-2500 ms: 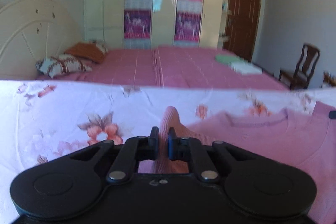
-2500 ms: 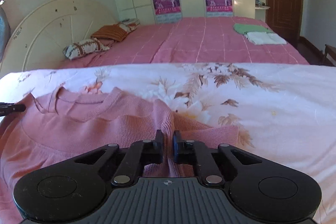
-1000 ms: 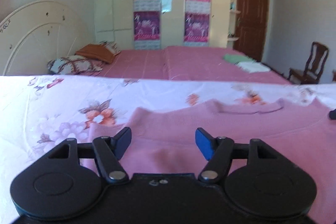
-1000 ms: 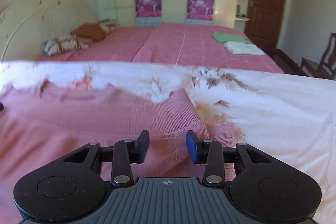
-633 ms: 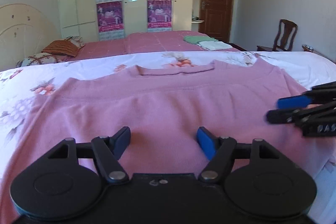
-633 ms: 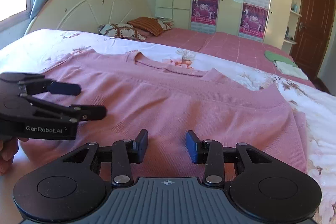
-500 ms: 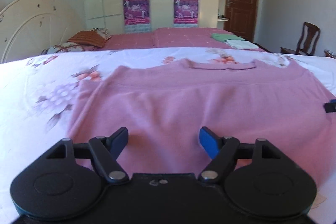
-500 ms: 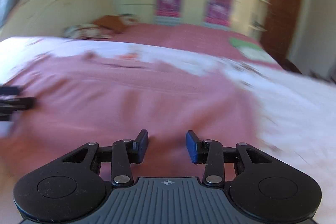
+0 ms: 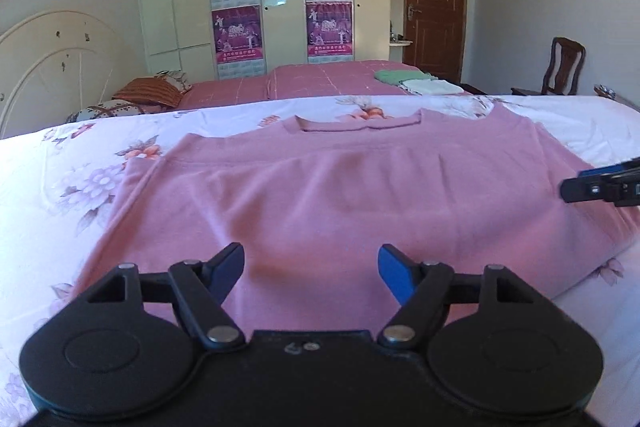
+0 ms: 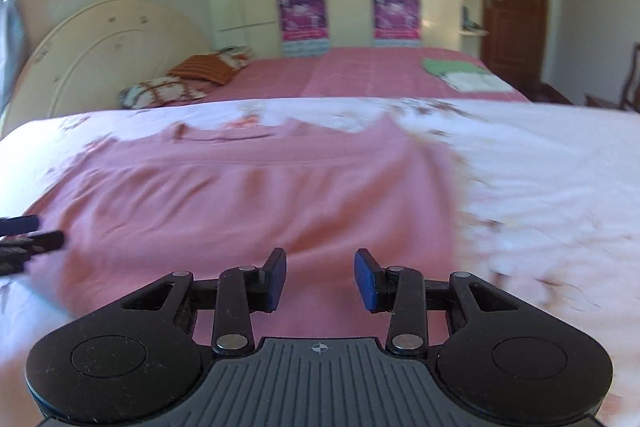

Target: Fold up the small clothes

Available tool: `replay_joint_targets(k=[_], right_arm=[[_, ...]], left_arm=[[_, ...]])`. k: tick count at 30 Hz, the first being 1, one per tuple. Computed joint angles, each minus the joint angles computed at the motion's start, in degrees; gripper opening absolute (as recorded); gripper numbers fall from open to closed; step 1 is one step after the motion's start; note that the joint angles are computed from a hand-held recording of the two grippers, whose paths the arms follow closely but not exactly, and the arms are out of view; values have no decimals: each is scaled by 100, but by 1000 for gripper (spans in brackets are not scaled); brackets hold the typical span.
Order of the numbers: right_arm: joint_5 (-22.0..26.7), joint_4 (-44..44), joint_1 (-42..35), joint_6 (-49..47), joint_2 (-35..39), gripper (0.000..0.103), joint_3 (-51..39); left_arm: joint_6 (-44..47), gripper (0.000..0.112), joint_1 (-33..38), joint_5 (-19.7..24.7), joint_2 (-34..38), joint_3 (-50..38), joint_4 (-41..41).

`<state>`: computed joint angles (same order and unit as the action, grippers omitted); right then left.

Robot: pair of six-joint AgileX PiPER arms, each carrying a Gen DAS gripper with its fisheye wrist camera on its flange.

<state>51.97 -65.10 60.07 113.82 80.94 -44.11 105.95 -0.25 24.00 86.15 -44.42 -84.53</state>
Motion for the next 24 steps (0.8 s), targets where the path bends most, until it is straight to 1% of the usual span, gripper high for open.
replay_joint_targets(k=[1,2,3,4,5,6,7,8,9,10,11,12,13,14,15,16,17,18,20,23,24], right_arm=[[-42,-49,47,-116,266,39,-241],[-25,-1,82,-408,562,39,-521],[51,262,90,-931,812,39,-819],[162,538,87,-1376,1071,39,-1025],[289,783,125,-1592,1231,39,-1071],[366,881,220,-1579,1174,38,-925],[416,835,381,-1337,949,38,-636],[517,916,514,-1124,721,39,-393],[730,1123,586,-1139,630,39,-282],[771,1101,682,-992,472,39,-92],[589,1081,661,-777,210,39,156],[520,1031,661,-531,-36,39,321],[679,959,714,-302,-215,39,391],[1040,882,845,-57,-337,39,402],[1303,878,923,120,-464,39,430],[1389,912,901,217,-584,39,491],[1345,1027,773,154,-745,39,552],[1202,1114,621,67,-831,39,622],[965,1221,453,-58,-945,39,754],[925,1206,627,42,-1043,38,889],[840,1197,650,37,-1064,34,922]], left_arm=[[162,73,-143,-66,-33,80,-122],[407,73,-289,-251,-60,143,-286],[677,73,-424,-501,-69,189,-400],[769,74,-418,-620,-51,207,-369],[722,74,-312,-657,-20,206,-243],[464,74,-79,-593,11,190,79],[361,75,177,-473,77,155,201],[315,76,553,-214,156,125,278],[160,77,881,70,267,21,464],[-113,77,1076,252,334,-99,722],[-335,77,1173,326,354,-191,913],[-537,77,1272,391,324,-267,1077],[-553,76,1353,460,318,-306,1074],[-509,76,1422,470,297,-318,1002],[-480,75,1440,366,282,-337,952],[-547,75,1448,261,303,-372,1006],[-721,75,1471,229,350,-434,1153],[-909,75,1527,256,403,-501,1295],[-1023,74,1618,329,458,-561,1397],[-750,75,1635,300,459,-515,1405],[-711,76,1625,272,442,-490,1389]])
